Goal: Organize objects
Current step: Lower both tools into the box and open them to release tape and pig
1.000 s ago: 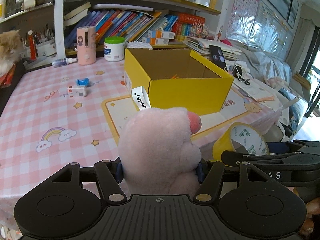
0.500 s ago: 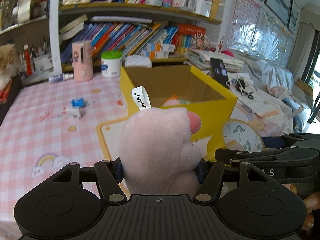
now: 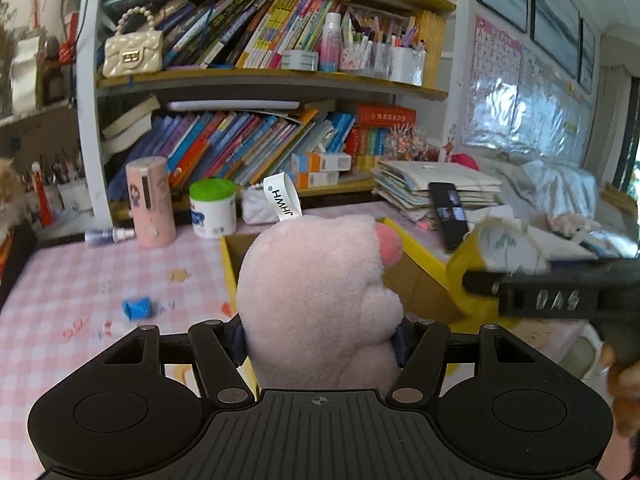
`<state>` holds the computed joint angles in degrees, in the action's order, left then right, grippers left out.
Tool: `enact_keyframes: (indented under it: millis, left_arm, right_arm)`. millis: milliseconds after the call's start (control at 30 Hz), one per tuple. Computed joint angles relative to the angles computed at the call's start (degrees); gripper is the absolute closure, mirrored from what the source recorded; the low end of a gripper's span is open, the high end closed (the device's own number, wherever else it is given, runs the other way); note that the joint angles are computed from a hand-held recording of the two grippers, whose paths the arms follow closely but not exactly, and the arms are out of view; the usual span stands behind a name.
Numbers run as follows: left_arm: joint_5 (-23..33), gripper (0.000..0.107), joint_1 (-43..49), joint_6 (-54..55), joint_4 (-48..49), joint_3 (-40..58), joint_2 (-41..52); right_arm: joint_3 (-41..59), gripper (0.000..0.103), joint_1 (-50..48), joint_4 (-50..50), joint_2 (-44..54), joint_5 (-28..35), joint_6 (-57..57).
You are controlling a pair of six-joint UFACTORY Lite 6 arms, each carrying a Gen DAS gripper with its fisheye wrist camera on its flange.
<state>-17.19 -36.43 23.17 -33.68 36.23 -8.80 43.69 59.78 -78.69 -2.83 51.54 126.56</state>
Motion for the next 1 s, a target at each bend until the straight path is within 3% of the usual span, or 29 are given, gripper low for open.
enact_keyframes:
  millis: [233,433,567,733,867,1000]
  left_arm:
    - [-0.9,0.044,-0.3,16.1,-17.7,16.9,18.1]
    - [0.2,0.043,-0.8,30.5,-32.3,27.5,30.5]
    - [1.5,0.043,-0.2,33.2,-37.2,30.6,34.0]
    - [0.7,0.039,-0.5,39.4,-44.4,33.0,36.5]
    - [-1.7,0.035,-1.1,33.9,-40.1,31.6,35.3]
    - [-4.5,0.021,-2.2,24.5,-30.8,28.8,32.7]
  right_arm:
    - [4.8,0.014,-14.0,-14.2,2.4,-11.9,-0.7]
    - [15.9,0.014,-23.4,-20.9,13.9,-25.2,-3.6]
    - [23.6,0.014,-27.7,-18.6,21.9,-33.7,-8.8]
    - [32.6,0.014,-30.7,-4.6,30.8,-38.9,-24.7]
    - [35.0,0.013,-32.4,1.9,33.3,-41.7,-31.6]
    - [34.2,0.013,-32.4,-5.2,32.7,-40.7,-23.3]
